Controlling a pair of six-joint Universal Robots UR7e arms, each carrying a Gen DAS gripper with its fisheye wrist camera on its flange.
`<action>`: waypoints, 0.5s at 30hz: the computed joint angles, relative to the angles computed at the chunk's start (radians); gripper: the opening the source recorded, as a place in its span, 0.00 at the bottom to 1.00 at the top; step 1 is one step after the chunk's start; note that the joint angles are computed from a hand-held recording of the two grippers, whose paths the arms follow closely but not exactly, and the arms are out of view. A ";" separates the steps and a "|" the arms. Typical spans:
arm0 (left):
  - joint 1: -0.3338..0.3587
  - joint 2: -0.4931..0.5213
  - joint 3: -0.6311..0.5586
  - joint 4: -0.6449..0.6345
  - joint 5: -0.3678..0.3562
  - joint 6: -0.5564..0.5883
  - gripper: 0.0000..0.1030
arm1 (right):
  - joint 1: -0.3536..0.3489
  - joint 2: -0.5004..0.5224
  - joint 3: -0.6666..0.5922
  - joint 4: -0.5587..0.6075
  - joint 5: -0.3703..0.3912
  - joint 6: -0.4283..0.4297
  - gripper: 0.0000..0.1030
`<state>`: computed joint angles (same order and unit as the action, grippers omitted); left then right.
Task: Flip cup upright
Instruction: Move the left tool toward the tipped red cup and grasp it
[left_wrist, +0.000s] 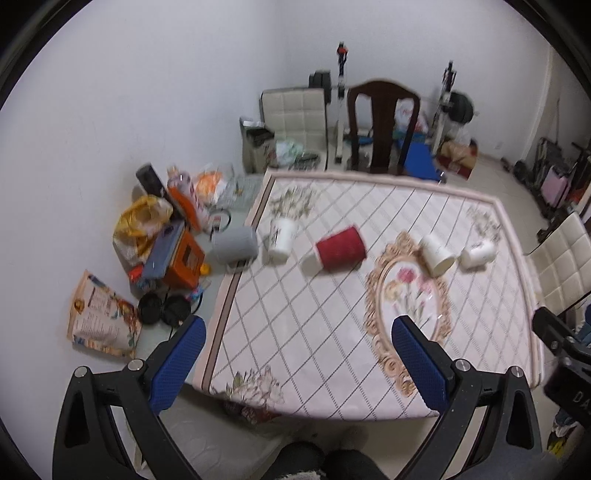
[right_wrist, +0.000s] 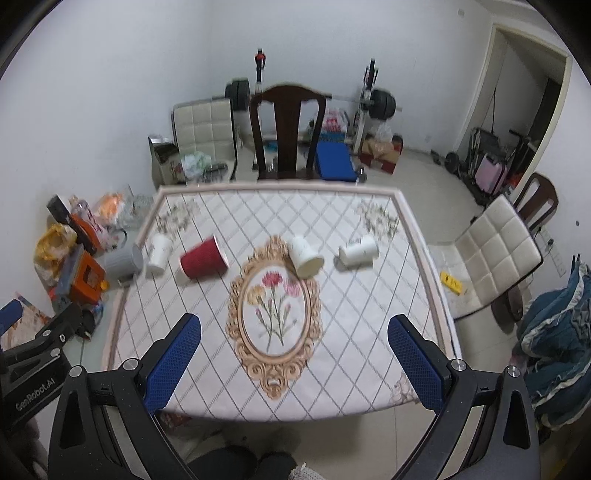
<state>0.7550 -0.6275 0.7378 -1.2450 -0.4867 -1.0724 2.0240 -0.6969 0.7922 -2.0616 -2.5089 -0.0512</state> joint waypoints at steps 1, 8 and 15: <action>0.010 0.017 -0.022 0.048 -0.012 -0.029 1.00 | -0.011 -0.003 0.007 0.016 0.008 0.011 0.99; 0.067 0.041 -0.003 0.051 -0.095 -0.050 1.00 | -0.104 0.014 0.044 0.131 0.032 0.073 0.99; 0.148 0.117 -0.080 0.024 -0.149 0.045 1.00 | -0.177 0.092 -0.002 0.265 0.042 0.161 0.99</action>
